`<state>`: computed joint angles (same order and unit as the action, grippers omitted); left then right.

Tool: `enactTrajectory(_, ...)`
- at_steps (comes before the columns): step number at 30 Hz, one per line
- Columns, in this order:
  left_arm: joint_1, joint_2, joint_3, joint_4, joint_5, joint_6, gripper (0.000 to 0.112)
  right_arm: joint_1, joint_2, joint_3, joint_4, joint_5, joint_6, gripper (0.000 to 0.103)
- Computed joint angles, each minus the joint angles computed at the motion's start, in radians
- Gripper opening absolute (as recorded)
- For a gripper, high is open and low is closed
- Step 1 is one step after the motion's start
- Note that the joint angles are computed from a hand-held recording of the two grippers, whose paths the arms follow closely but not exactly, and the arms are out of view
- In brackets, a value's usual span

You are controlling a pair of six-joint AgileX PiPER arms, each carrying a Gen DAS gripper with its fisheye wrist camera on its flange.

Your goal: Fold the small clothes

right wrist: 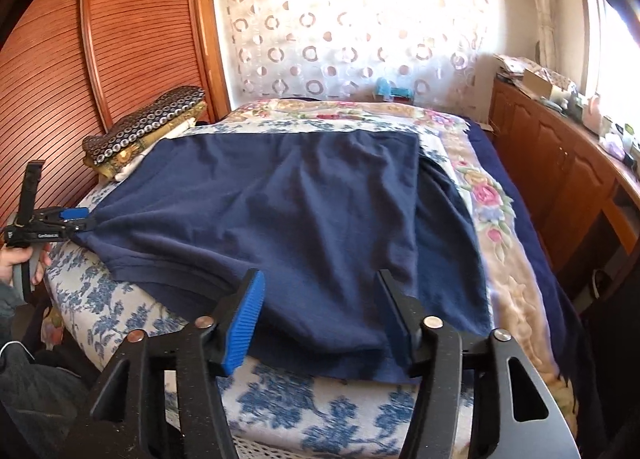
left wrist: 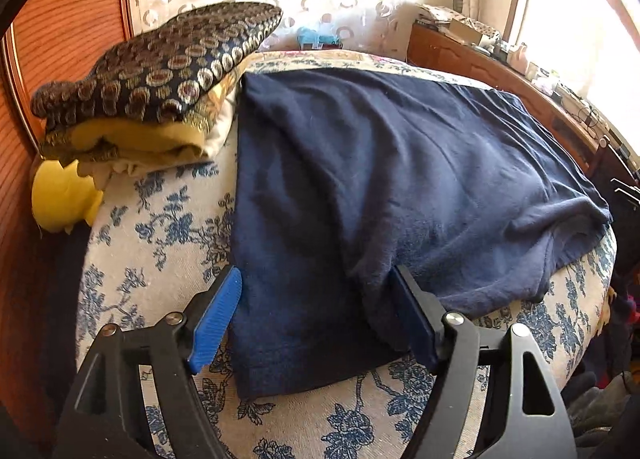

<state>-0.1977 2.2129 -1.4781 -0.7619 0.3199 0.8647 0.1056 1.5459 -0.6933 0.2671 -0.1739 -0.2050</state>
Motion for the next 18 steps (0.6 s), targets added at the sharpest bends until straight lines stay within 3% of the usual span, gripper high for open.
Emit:
enactTrajectory(8, -0.007, -0.004, 0.020, -0.025, -0.034, 0.030, 0.081, 0.052, 0.065, -0.071, 0.096, 0.010, -0.117, 0.064)
enactTrajectory(13, -0.009, -0.003, 0.026, -0.075, -0.034, 0.080, 0.080, 0.056, 0.101, -0.092, 0.061, 0.013, -0.087, 0.065)
enactTrajectory(16, -0.009, -0.011, 0.038, -0.139, -0.020, 0.153, 0.060, 0.051, 0.112, -0.107, 0.020, 0.034, -0.046, 0.065)
enactTrajectory(18, -0.002, -0.010, 0.025, -0.159, 0.024, 0.167, 0.033, 0.041, 0.117, -0.109, -0.055, 0.035, 0.029, 0.065)
